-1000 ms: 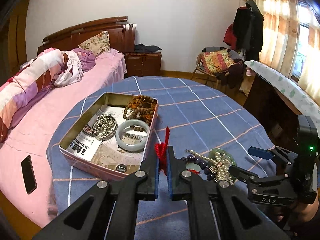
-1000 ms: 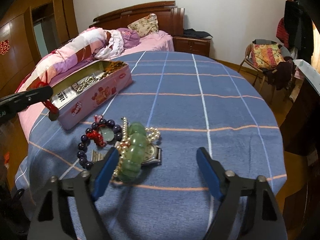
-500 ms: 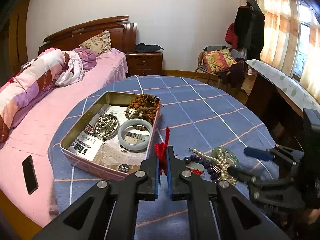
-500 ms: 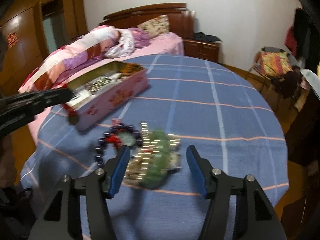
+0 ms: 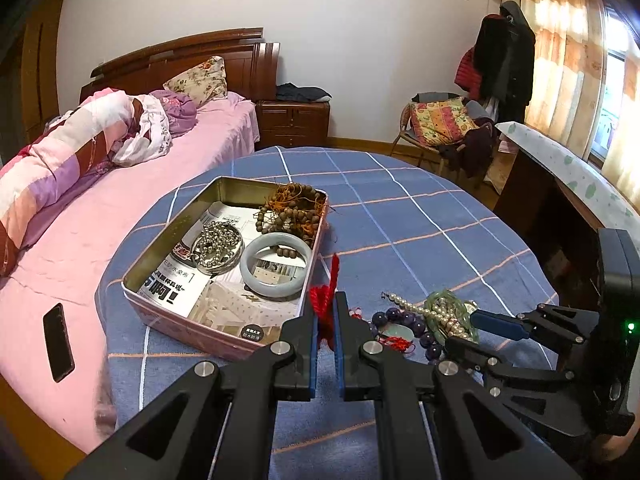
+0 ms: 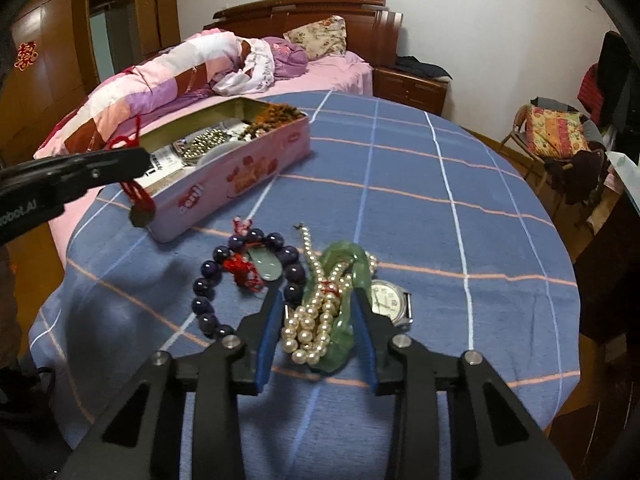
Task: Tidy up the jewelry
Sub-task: 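Lift the red tassel with the left tool while the right tool approaches the pearls, then grasp the pearl strand with jade pendant in the right tool and lift it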
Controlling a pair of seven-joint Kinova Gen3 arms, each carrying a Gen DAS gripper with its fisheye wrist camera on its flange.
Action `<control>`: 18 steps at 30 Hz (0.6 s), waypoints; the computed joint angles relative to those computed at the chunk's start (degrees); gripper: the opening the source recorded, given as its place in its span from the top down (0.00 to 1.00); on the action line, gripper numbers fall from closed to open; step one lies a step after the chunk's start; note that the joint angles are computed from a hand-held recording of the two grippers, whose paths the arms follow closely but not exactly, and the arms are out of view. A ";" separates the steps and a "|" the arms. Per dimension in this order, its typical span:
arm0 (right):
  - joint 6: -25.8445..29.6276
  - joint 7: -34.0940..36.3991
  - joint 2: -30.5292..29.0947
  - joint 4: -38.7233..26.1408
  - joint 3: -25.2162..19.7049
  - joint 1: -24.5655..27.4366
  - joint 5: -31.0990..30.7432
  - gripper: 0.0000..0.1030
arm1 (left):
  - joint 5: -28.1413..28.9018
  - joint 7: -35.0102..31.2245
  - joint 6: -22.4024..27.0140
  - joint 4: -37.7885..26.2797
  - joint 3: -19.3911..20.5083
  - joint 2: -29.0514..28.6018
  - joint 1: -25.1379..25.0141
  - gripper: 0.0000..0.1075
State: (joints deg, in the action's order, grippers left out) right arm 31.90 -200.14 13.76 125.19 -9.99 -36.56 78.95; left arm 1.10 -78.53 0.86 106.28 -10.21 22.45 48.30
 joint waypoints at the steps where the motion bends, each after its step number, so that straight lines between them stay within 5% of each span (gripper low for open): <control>1: 0.31 1.06 0.15 -0.29 0.01 0.02 -0.94 0.63 | 0.03 0.00 -0.04 0.03 -0.11 0.00 0.10 0.95; 6: -0.47 6.75 1.55 -1.42 1.29 0.07 -5.47 0.65 | 0.10 -0.07 0.15 -0.02 0.17 -0.05 -0.16 0.95; 10: -1.26 1.30 -0.06 0.62 1.79 -0.48 -0.35 0.76 | 0.17 -0.01 -0.10 0.18 0.31 -0.16 -0.34 0.95; 18: -1.98 -8.90 -2.87 3.52 -1.04 2.67 8.79 0.79 | 0.68 -0.60 -0.78 0.78 0.78 -0.75 -0.90 0.95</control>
